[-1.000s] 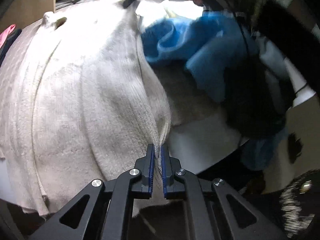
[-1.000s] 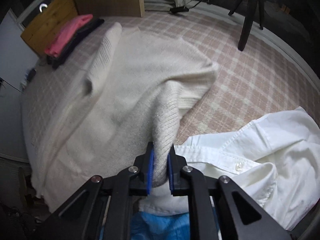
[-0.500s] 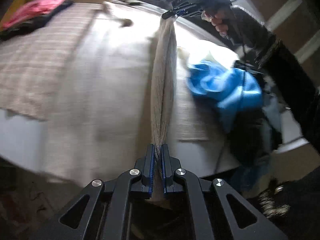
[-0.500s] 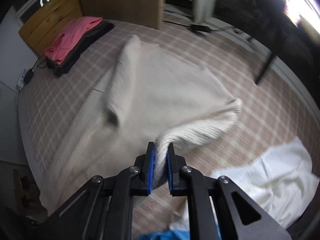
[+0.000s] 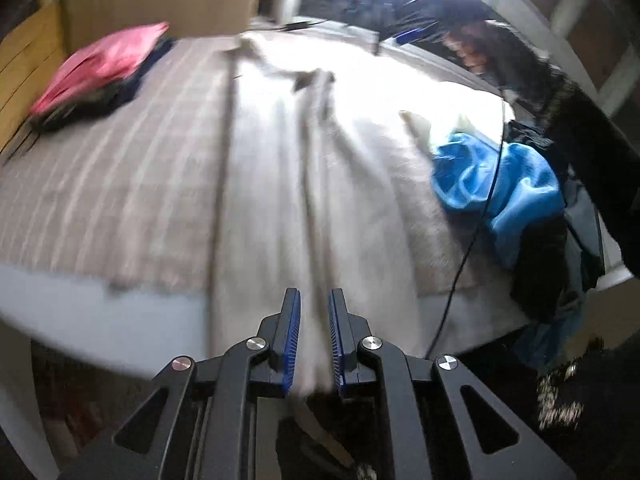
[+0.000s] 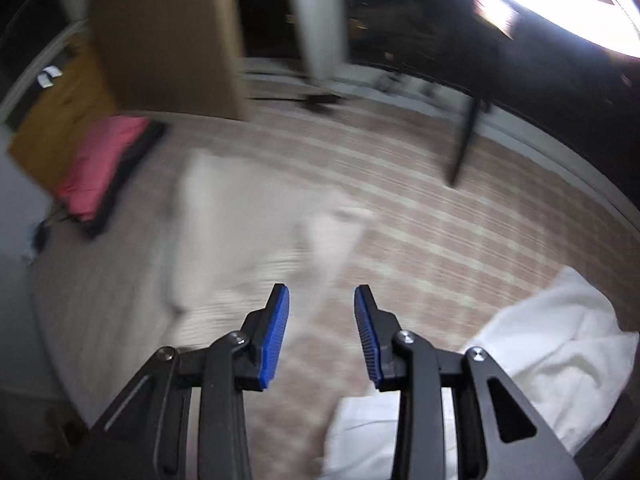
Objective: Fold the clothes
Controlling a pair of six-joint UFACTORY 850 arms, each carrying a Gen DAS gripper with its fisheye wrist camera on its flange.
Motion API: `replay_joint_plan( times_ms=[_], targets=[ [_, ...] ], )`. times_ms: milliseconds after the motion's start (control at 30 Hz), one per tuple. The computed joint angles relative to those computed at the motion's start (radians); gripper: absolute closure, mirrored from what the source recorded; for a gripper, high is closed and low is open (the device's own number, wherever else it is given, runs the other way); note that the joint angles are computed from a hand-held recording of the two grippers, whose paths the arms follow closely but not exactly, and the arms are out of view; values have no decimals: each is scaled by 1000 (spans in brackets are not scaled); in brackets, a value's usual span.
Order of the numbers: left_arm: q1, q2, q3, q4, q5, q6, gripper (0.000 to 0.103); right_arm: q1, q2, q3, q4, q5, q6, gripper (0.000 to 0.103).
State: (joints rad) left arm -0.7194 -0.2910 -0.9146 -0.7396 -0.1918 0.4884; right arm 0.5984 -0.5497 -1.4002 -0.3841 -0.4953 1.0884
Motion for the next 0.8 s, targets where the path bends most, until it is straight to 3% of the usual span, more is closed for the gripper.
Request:
replay_joint_plan(
  times_ms=[133, 233, 367, 467, 500, 567, 633, 733, 800],
  targets=[
    [-9, -132, -129, -57, -40, 109, 91, -48, -92, -28, 166, 81, -103, 63],
    [-9, -217, -206, -6, -78, 69, 91, -43, -149, -88, 118, 114, -103, 63],
    [14, -285, -268, -9, -152, 68, 91, -4, -207, -204, -69, -1, -30, 63],
    [38, -256, -254, -27, -162, 85, 91, 12, -249, -290, -121, -88, -18, 67],
    [44, -246, -247, -22, -153, 86, 90, 15, -244, -296, -139, -74, 6, 67],
    [54, -230, -238, 6, -132, 72, 88, 2, -217, -295, -51, 42, -65, 67],
    [53, -251, -249, 130, -110, -34, 88, -9, -267, -385, 158, 91, -269, 66],
    [66, -264, -247, 133, -111, -44, 88, -24, -409, -591, 453, 9, -572, 66],
    [70, -268, -240, 103, -106, -23, 88, -26, -515, -742, 522, -82, -645, 66]
  ],
)
